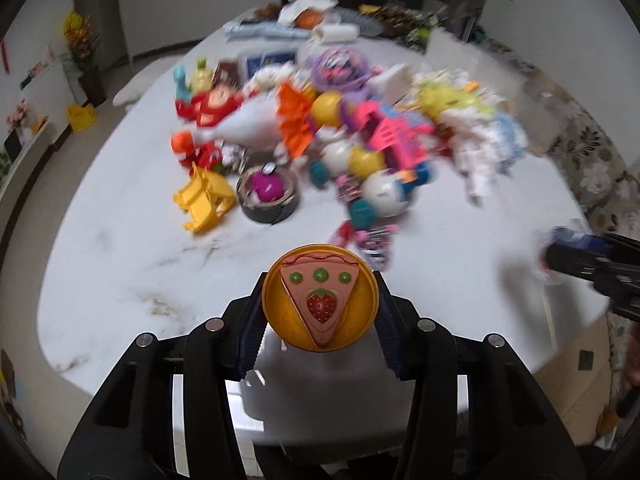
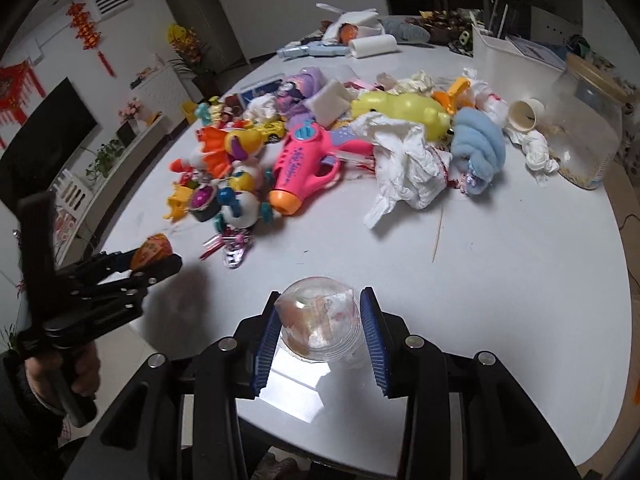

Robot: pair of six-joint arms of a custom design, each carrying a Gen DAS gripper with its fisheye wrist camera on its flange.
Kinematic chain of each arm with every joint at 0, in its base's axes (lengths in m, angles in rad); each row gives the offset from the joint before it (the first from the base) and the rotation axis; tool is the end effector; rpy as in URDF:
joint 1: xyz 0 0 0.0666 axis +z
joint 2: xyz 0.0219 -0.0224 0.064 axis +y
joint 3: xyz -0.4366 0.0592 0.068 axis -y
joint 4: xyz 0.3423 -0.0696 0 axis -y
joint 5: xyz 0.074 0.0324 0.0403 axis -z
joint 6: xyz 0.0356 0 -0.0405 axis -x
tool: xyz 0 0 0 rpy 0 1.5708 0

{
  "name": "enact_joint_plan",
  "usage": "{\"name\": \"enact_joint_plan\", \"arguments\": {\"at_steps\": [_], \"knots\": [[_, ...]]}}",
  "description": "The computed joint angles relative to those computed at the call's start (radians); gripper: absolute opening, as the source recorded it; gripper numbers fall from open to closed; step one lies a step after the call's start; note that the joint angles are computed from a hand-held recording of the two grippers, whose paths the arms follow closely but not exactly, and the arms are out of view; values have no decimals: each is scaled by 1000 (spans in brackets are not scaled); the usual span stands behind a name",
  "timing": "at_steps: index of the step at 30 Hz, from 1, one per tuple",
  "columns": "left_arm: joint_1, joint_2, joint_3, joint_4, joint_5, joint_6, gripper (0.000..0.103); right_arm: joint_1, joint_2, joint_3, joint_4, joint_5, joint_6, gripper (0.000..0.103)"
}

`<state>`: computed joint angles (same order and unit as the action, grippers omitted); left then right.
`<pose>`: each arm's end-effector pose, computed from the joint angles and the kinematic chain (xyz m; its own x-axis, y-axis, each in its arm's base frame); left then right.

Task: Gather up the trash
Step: 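Grasp the orange pizza toy with the left tool while the right tool grasps the clear plastic dome, then lower both tools over the cardboard box and release the items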

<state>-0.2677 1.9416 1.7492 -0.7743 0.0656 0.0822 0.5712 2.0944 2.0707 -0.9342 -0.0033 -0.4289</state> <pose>0.6179 -0.1723 0.3572 -0.8156 0.1388 -0.5617 0.2337 0.9671 -0.1004 0.5925 0.3805 0.3768 -0.8513 -0.0528 -0.5220 -0.2069 0.9480 0.2417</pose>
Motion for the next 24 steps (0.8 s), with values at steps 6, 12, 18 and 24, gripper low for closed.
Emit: {"name": "enact_joint_plan", "arguments": {"at_steps": [6,12,18,24], "knots": [[-39,-149,-135,26,6,-87,48,25,-92,-98,33,-80,79,40],[-79,-221,-250,-13,30,-126,48,60,-158,-204,-21,-145,174,40],[-106,-187,-306,-67,45,-153,62,75,-140,-290,-73,-204,196,43],[-84,-112,-305,-135,45,-150,76,79,-102,-287,-95,-169,185,60]]}}
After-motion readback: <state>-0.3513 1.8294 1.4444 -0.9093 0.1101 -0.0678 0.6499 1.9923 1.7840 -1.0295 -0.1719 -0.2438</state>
